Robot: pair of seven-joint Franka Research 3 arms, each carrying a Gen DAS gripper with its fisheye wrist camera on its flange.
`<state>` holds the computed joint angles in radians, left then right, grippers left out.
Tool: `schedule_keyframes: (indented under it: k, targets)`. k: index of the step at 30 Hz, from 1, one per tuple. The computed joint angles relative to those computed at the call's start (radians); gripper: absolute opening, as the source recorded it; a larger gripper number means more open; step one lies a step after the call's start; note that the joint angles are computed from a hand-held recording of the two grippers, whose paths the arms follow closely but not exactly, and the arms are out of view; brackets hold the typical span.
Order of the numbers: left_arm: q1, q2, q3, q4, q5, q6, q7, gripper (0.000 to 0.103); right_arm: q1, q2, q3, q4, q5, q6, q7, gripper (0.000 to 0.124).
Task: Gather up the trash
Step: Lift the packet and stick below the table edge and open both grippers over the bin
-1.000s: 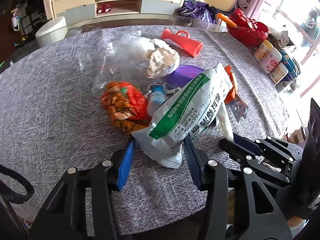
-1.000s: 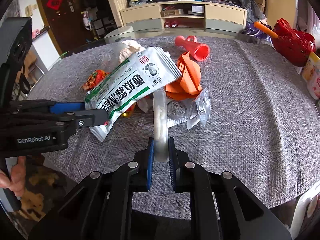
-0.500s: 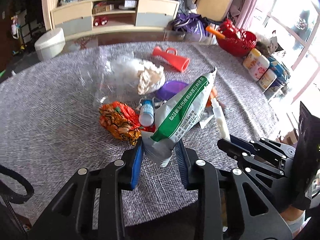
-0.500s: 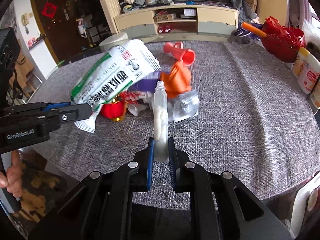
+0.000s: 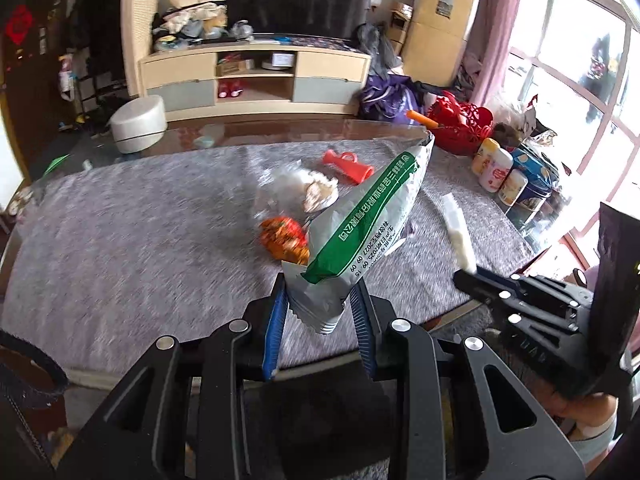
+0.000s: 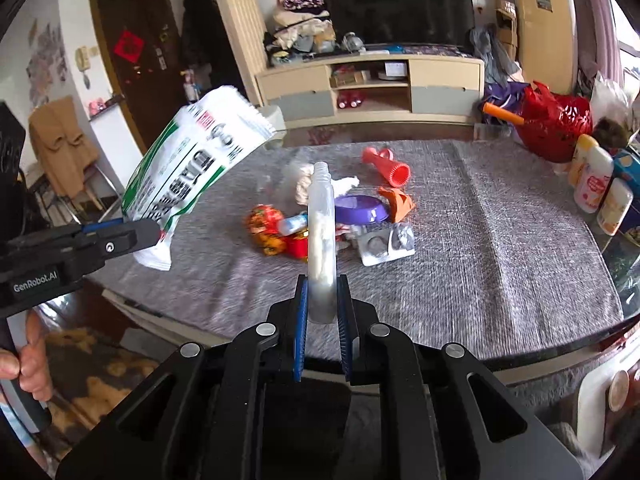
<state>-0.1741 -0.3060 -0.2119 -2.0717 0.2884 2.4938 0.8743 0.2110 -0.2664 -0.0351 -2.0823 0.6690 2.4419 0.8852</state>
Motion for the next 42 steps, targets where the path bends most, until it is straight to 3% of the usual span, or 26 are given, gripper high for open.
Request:
schedule_keyframes:
  k: [8,14,23,42]
  targets:
    - [-0.047,-0.199,-0.006,-0.228,-0.047,-0.05,-0.05,0.03,-0.007,-0.11,0.0,-0.115,-0.051,-0.098,0.027,0.015]
    - [-0.11,-0.233,0.01,-0.355,-0.139,-0.063,-0.044,0.03,-0.008,-0.138,0.021,-0.213,-0.118,-0.141,0.068,0.015]
    - [-0.132,-0.142,0.023,-0.424,-0.224,-0.024,-0.038,0.03,-0.001,-0.09,0.032,-0.289,-0.159,-0.189,0.117,0.015]
    - [-0.157,-0.002,0.032,-0.412,-0.379,-0.026,0.119,0.032,0.017,0.028,0.06,-0.239,-0.193,-0.253,0.178,0.017]
